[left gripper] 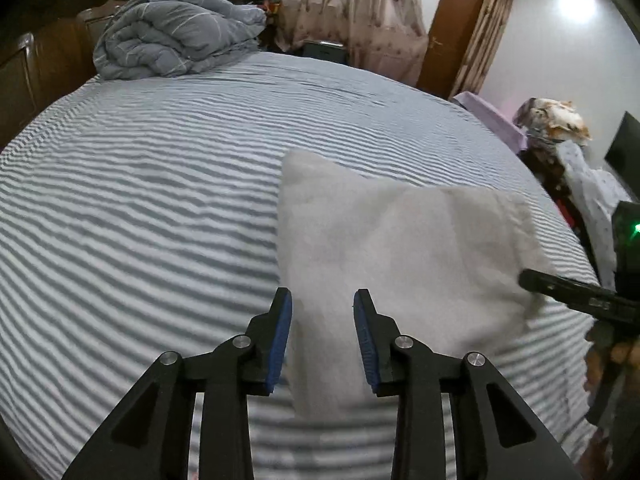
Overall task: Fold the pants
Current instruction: 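Open both grippers and release the folded pants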
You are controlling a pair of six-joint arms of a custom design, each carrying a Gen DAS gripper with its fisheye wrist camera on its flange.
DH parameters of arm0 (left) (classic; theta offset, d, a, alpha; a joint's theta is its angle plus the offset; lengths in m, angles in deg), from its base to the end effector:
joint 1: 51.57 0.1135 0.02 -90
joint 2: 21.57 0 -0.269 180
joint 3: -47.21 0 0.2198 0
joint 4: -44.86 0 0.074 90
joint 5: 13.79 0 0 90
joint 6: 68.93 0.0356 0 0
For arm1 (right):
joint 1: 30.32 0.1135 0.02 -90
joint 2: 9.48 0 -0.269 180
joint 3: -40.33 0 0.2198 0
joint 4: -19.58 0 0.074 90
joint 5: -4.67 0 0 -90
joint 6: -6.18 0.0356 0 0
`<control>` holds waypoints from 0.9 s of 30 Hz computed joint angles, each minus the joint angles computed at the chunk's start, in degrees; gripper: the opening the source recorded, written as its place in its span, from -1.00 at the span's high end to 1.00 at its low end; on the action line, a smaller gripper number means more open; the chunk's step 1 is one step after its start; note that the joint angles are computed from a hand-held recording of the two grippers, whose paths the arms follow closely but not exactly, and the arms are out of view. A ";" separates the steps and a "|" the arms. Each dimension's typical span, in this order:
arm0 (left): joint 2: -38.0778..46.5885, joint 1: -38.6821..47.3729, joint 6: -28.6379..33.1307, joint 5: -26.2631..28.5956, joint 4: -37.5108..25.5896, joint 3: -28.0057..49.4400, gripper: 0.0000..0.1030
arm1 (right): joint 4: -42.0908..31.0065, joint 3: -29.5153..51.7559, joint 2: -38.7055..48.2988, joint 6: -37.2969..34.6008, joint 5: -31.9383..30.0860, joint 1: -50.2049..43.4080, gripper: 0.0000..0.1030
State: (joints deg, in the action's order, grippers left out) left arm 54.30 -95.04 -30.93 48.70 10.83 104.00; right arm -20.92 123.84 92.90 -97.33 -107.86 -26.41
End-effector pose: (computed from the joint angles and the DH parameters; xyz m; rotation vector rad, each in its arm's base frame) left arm 0.1749 -0.1432 0.2181 -0.3677 2.3391 -0.1940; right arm 0.3384 0.0368 0.2132 -0.5224 2.4937 0.4467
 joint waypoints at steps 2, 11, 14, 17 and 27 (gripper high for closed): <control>1.26 -1.75 -2.07 0.73 -0.07 -0.35 0.36 | -0.12 -1.29 -1.14 0.16 1.05 0.04 -0.34; 9.30 -3.90 -5.45 -0.66 -1.13 1.31 0.31 | -0.83 -3.02 1.04 -0.11 3.14 -0.78 -0.34; 9.65 -4.89 -6.46 -1.33 -4.68 3.12 0.31 | 0.28 -4.56 -0.25 0.44 3.75 -0.26 -0.32; 7.90 -6.82 -10.42 -1.77 -11.70 6.45 0.31 | -1.17 -7.01 -6.41 1.52 3.41 -0.93 -0.20; 13.70 -31.20 -48.53 -9.64 -55.02 30.08 0.12 | -13.96 -17.74 -40.83 3.91 7.95 0.14 -0.64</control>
State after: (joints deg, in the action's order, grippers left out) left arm 68.00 -126.24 -79.46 39.05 -44.19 134.08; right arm -34.88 106.10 52.07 -93.42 -99.91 -26.27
